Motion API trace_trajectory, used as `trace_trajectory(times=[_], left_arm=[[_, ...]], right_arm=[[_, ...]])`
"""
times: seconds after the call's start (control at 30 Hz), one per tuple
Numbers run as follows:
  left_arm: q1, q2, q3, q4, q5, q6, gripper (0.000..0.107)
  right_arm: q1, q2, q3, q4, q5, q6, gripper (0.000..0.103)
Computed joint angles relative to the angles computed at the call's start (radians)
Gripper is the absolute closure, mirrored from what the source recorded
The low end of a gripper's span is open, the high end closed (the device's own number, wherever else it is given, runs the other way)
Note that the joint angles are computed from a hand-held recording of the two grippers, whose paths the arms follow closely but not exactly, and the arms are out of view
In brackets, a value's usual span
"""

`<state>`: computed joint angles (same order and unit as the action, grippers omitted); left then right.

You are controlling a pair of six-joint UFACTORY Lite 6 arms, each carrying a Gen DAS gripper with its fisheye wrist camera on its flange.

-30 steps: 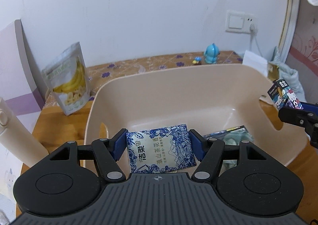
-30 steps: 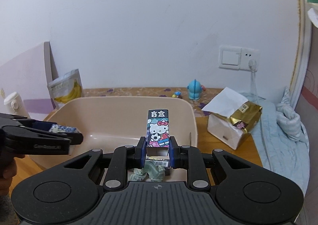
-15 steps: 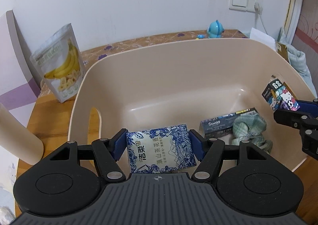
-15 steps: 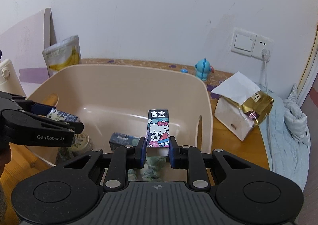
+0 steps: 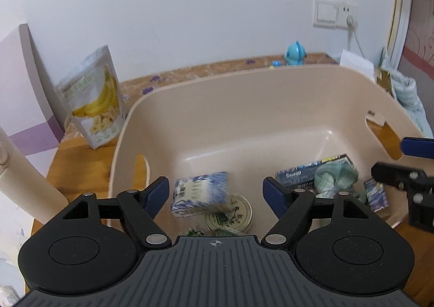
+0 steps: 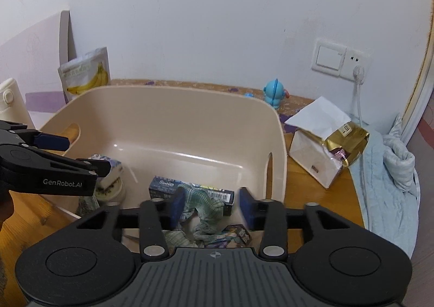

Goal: Organize objects
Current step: 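Open both tools to drop the patterned box and Hello Kitty box into the bin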

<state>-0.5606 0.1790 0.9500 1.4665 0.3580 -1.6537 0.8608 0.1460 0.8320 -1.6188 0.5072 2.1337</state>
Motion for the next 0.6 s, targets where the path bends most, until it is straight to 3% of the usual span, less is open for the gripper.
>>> trace_trajectory(times=[0.03, 0.13, 0.3, 0.43, 0.6], left_arm=[[-0.004, -0.017, -0.012, 0.010, 0.007, -0.012, 0.025], [-0.018, -0.081, -0.056, 0.032, 0.028, -0.032, 0.023], [-0.038, -0.194, -0.134, 0.022, 0.051, -0.025, 0.018], [-0.059, -0.283, -0.197, 0.002, 0.067, -0.015, 0.017], [-0.080, -0.394, -0.279, -0.013, 0.068, -0.016, 0.017]], right_arm=[[0.009, -0.012, -0.008, 0.003, 0.011, 0.005, 0.036], [0.038, -0.053, -0.035, 0.020, 0.049, 0.009, 0.028], [0.095, -0.123, -0.074, 0.070, 0.108, -0.015, 0.023], [0.151, -0.182, -0.115, 0.092, 0.160, -0.002, 0.012], [0.207, -0.238, -0.153, 0.125, 0.206, -0.005, 0.009]])
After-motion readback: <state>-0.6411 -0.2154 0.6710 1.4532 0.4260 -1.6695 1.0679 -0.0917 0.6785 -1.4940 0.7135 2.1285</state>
